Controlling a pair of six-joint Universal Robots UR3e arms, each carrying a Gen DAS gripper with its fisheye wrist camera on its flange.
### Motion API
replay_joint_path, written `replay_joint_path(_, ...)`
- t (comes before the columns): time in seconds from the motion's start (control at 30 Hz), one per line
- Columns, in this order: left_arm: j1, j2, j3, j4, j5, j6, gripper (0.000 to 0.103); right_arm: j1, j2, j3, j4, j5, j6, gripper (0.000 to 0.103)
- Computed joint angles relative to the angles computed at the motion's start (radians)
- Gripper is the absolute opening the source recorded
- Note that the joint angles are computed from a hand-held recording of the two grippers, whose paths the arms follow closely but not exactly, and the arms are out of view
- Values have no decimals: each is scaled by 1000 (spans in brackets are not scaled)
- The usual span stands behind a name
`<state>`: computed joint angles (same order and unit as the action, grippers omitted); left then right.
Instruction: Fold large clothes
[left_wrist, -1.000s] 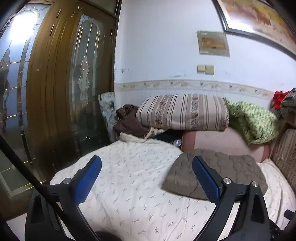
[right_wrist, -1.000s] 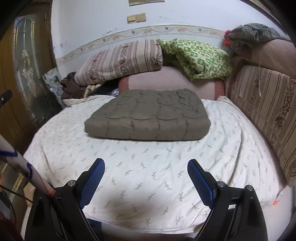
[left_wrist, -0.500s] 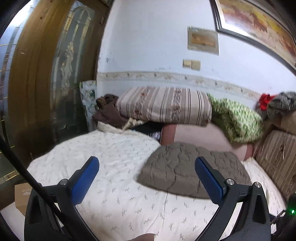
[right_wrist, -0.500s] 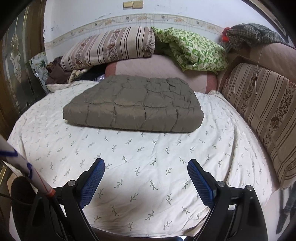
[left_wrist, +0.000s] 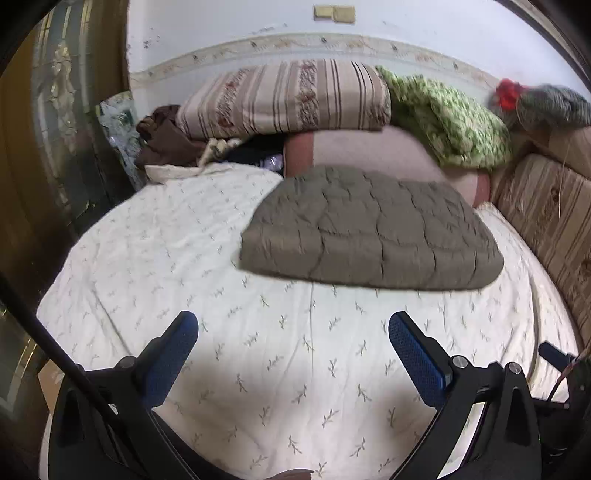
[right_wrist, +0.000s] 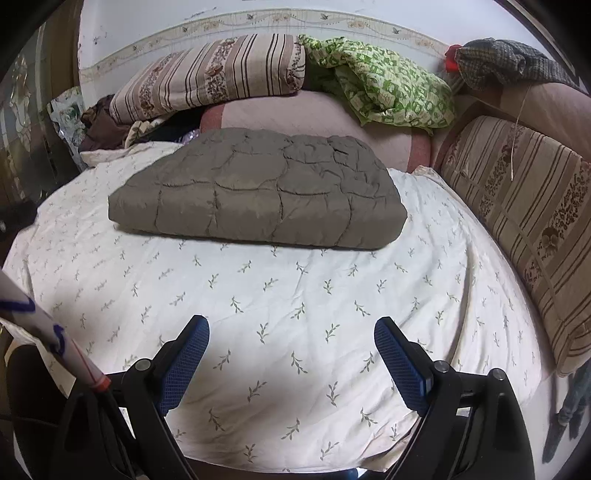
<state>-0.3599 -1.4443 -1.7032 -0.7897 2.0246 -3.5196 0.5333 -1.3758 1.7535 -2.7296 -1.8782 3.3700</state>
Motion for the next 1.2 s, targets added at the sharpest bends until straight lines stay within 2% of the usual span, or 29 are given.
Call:
replay_joint_path(0.1, -1, -4, -11, -4, -13, -21, 103, 0, 9, -8, 16, 1, -5, 94)
replay_joint_path(0.23, -20, -33, 9, -28, 33, -36, 103, -1, 15, -12, 28, -4, -5, 94)
replay_joint_path(0.47, -31, -44, 21, -51, 38, -34, 103, -2, 26, -19, 49, -2, -4, 94)
replay_joint_path(1.2, -33, -72, 49, -112, -12, -34, 103, -6, 38, -49, 125, -14, 31, 94)
